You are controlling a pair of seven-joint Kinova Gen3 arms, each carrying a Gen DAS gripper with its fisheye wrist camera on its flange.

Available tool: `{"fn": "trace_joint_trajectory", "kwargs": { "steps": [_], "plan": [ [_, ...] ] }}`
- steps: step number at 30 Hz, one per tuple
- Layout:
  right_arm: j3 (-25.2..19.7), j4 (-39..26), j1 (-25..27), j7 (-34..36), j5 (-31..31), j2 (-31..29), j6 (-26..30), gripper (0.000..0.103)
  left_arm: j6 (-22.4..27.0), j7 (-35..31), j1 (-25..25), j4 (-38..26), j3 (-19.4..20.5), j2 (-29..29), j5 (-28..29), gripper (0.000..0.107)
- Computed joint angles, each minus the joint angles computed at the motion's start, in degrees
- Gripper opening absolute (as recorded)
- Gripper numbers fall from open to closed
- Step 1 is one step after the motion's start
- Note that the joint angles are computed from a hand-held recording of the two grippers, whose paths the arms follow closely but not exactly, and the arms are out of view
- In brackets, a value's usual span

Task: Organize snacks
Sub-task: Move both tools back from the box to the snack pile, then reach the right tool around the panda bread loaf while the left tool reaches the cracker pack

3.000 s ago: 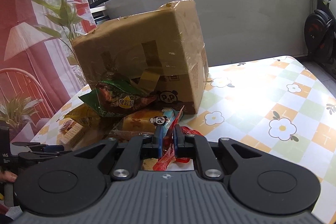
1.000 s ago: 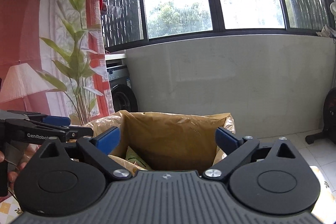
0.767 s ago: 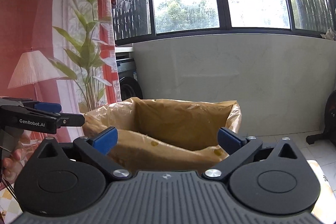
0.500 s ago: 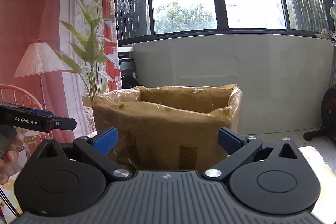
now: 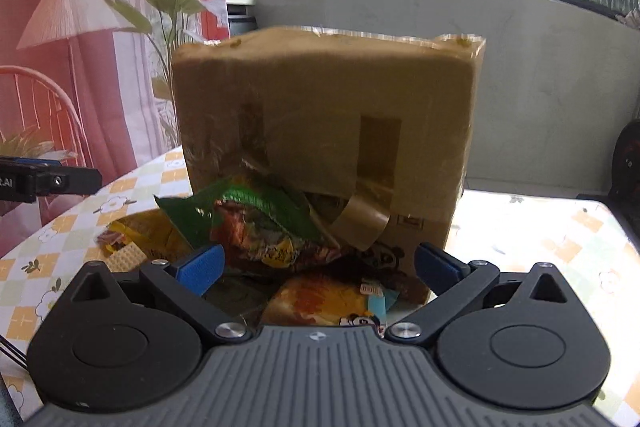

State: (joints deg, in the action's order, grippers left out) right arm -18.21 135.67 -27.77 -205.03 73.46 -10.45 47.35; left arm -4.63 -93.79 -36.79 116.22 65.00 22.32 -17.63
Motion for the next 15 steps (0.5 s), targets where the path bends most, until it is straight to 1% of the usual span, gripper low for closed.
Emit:
{"fn": "trace_joint_trajectory", "kwargs": {
  "steps": [4, 5, 8, 11, 13, 15],
  "plan": [
    [2.6, -0.9, 1.7, 1.0, -2.5, 1.6, -3.2, 0.103, -1.3, 1.1, 1.4, 0.4, -2.9, -0.9, -0.3, 0.096],
    [3.4, -1.2, 2.4, 1.3, -3.0, 1.9, -4.5, 0.103, -0.8, 1.6, 1.3, 0.2, -3.0, -0.7, -0.7, 0.096],
    [6.2, -2.4, 5.1, 5.4, -6.7, 2.8, -9.6, 0.103, 0.4, 2.3, -0.4, -0.2, -1.7, 0.4, -0.8, 0.096],
    [7.2, -3.1, 7.8, 7.2, -9.3, 3.4, -13.2, 0.102, 0.0, 2.2, 0.0, 0.3, -3.1, -0.4, 0.2, 0.096],
    [8.1, -3.4, 9.6, 9.8, -12.3, 3.6, -16.2, 0.100, -0.2, 2.5, 0.4, 0.4, -4.1, -0.7, 0.3, 0.096],
    [7.5, -3.3, 10.9, 9.8, -12.5, 3.8, -17.5, 0.096, 0.0, 2.8, 0.5, 0.3, -4.4, -0.6, 0.3, 0.096]
  ]
}}
